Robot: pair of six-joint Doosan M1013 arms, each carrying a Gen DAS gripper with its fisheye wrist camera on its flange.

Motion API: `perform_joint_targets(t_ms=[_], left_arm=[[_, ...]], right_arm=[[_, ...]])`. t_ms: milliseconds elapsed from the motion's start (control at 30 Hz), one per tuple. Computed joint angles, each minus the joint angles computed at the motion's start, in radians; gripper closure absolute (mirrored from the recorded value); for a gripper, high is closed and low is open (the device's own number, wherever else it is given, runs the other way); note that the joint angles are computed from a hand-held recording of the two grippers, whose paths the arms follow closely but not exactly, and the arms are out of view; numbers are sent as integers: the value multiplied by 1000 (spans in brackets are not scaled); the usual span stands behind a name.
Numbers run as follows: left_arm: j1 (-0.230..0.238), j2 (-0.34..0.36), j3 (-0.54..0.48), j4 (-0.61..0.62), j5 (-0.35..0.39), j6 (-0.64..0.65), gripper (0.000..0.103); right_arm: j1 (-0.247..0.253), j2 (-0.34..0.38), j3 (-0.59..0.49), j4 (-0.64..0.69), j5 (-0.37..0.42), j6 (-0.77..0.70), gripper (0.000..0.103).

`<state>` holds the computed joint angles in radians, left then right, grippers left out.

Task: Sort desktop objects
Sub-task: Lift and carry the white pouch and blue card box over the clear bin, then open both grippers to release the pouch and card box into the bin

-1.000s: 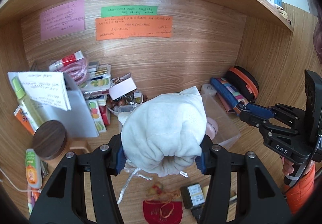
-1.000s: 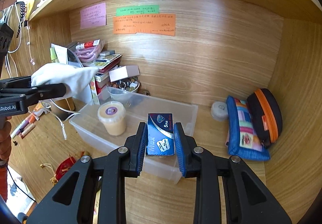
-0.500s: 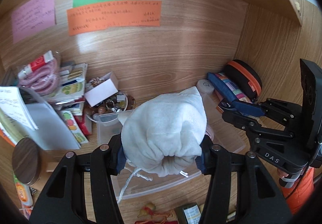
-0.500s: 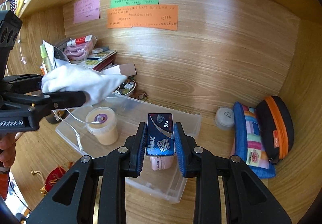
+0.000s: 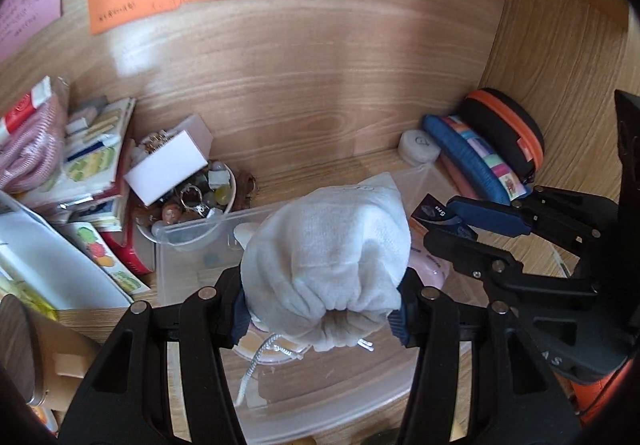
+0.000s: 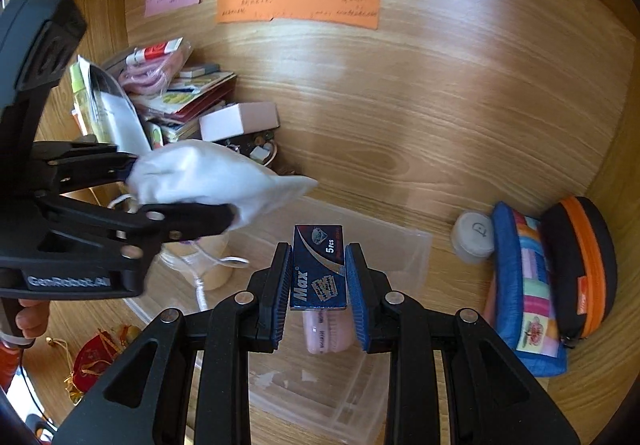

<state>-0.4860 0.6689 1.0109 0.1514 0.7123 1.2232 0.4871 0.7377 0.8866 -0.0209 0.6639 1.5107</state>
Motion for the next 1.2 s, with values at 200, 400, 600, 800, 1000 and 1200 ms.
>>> perform_joint_targets(t_ms=[200, 400, 600, 800, 1000, 1200], left_arm=[[3, 31, -37, -18, 44, 33, 49], [7, 45, -53, -32, 66, 62, 48], [15, 45, -55, -75, 71, 109, 41], [18, 44, -51, -103, 68, 127, 34], [31, 37, -40, -159, 55, 134, 32], [44, 23, -19, -195, 27, 131, 32]], right_arm=[[3, 26, -36, 17, 45, -33, 78], [3, 39, -49, 31, 78, -58, 78], [11, 56, -66, 51, 106, -102, 78], [19, 71, -83, 45, 130, -121, 79], [19, 86, -101, 38, 156, -120, 79], [19, 92, -110, 39, 160, -118, 79]])
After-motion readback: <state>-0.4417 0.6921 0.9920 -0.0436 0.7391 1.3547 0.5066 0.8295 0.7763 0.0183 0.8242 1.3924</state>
